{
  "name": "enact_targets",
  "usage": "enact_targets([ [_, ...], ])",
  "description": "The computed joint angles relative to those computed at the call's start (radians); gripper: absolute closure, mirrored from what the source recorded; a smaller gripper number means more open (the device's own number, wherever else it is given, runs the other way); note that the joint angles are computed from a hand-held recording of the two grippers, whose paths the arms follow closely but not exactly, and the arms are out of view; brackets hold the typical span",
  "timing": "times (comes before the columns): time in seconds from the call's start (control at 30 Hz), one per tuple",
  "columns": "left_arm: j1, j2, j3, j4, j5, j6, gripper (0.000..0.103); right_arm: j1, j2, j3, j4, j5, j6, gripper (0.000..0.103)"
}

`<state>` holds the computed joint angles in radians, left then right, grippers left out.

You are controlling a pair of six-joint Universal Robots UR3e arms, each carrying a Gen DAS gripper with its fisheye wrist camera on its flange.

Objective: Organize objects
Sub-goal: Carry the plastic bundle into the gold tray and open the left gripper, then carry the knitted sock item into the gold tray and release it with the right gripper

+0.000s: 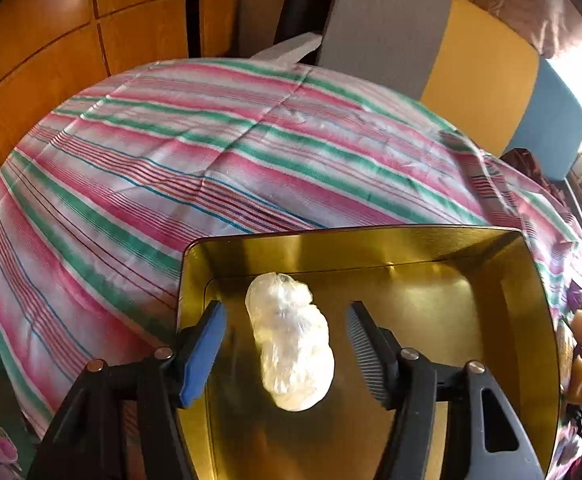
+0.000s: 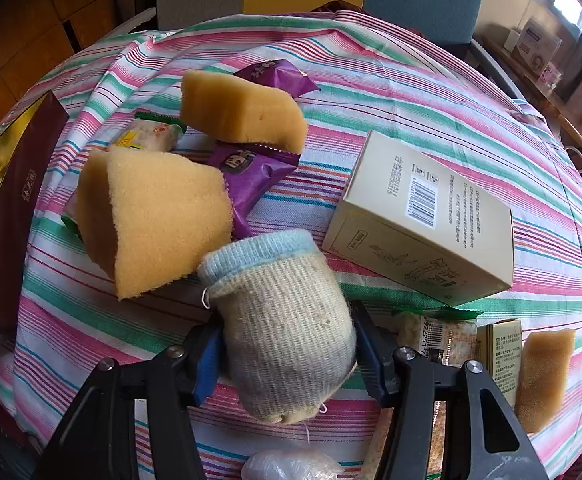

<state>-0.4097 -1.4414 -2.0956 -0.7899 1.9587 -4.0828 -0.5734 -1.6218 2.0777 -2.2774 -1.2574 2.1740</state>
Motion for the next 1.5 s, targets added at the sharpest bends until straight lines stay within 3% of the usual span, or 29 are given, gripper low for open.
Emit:
enact_targets([
  [0.27, -0.365, 0.018, 0.192, -0.296, 0.294, -0.263, 0.04, 0.003, -0.017, 0.011, -0.005, -0.005, 0.005, 0.047],
  [0.37, -0.463, 0.014, 0.247, -0.403, 0.352, -0.37, 0.039, 0.0, -0.051, 0.012, 0.029, -0.008, 0.0, 0.047],
  [0.53, -0.551, -0.011, 0.299, -0.513, 0.388, -0.481, 0.039, -0.064, -0.186, 0.002, 0.178, 0.061, -0.008, 0.047],
  [0.73, -0.596, -0.018, 0.29, -0.518, 0.387, -0.531, 0.039, -0.111, -0.366, -0.014, 0.34, 0.162, -0.028, 0.047],
  [0.87, -0.616, -0.014, 0.277, -0.519, 0.386, -0.556, 0.039, -0.089, -0.464, -0.078, 0.555, 0.244, -0.058, 0.047],
  [1.0, -0.627, 0.014, 0.247, -0.525, 0.381, -0.592, 0.039, 0.136, -0.465, -0.116, 0.581, 0.254, 0.039, 0.047],
  [1.13, -0.642, 0.092, 0.191, -0.561, 0.38, -0.665, 0.039, 0.452, -0.351, -0.156, 0.473, 0.225, 0.236, 0.047],
  [1.33, -0.661, 0.245, 0.126, -0.722, 0.364, -0.829, 0.039, 0.931, -0.033, -0.301, 0.251, 0.114, 0.559, 0.047],
  [1.5, -0.681, 0.332, 0.09, -0.834, 0.355, -0.947, 0.039, 1.153, 0.238, -0.474, 0.18, 0.032, 0.747, 0.046],
])
